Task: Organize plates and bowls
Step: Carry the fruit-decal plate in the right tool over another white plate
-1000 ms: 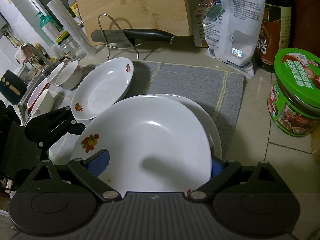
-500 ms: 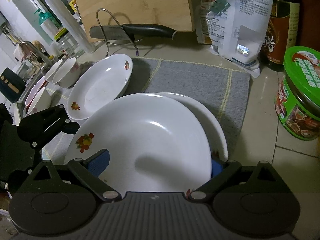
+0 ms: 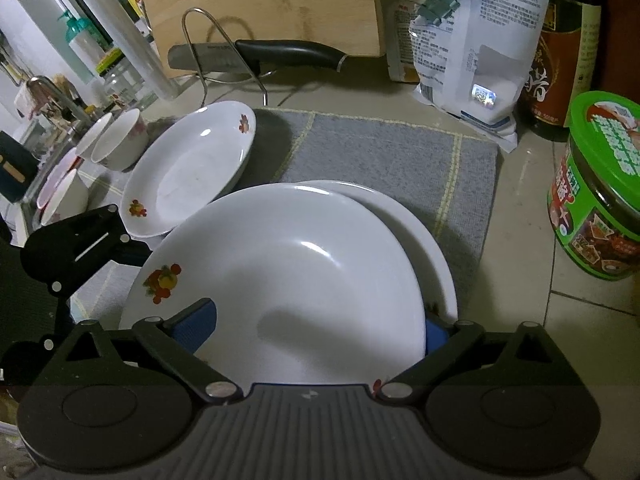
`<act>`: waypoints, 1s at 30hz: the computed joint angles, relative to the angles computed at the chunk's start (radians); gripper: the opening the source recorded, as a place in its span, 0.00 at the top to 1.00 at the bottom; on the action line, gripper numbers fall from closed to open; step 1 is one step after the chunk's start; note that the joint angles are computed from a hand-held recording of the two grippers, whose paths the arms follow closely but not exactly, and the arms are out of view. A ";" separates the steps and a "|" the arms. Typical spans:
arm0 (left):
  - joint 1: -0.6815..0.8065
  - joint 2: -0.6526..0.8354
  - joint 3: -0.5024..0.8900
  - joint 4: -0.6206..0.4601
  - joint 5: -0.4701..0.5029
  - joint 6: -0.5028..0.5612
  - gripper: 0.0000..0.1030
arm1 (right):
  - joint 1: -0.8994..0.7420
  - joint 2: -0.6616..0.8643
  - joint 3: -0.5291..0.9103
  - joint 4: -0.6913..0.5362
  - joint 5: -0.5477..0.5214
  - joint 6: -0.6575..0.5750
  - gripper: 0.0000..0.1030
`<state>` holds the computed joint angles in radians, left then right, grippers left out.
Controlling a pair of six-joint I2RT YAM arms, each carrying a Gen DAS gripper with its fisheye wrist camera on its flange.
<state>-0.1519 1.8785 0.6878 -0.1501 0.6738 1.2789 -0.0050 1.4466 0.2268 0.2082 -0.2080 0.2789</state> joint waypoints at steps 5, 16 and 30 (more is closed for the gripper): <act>0.001 -0.003 0.002 -0.003 -0.001 0.002 0.00 | 0.026 -0.017 0.017 -0.053 0.036 0.014 0.01; 0.014 -0.019 -0.006 -0.001 0.001 0.015 0.01 | 0.051 -0.042 0.041 -0.129 0.072 0.042 0.00; 0.009 -0.014 -0.008 0.016 -0.014 0.022 0.01 | 0.065 -0.102 0.024 -0.168 0.087 0.064 0.00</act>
<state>-0.1433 1.8644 0.6795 -0.1345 0.6594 1.3012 0.0599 1.3451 0.2504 0.0400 -0.1213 0.3433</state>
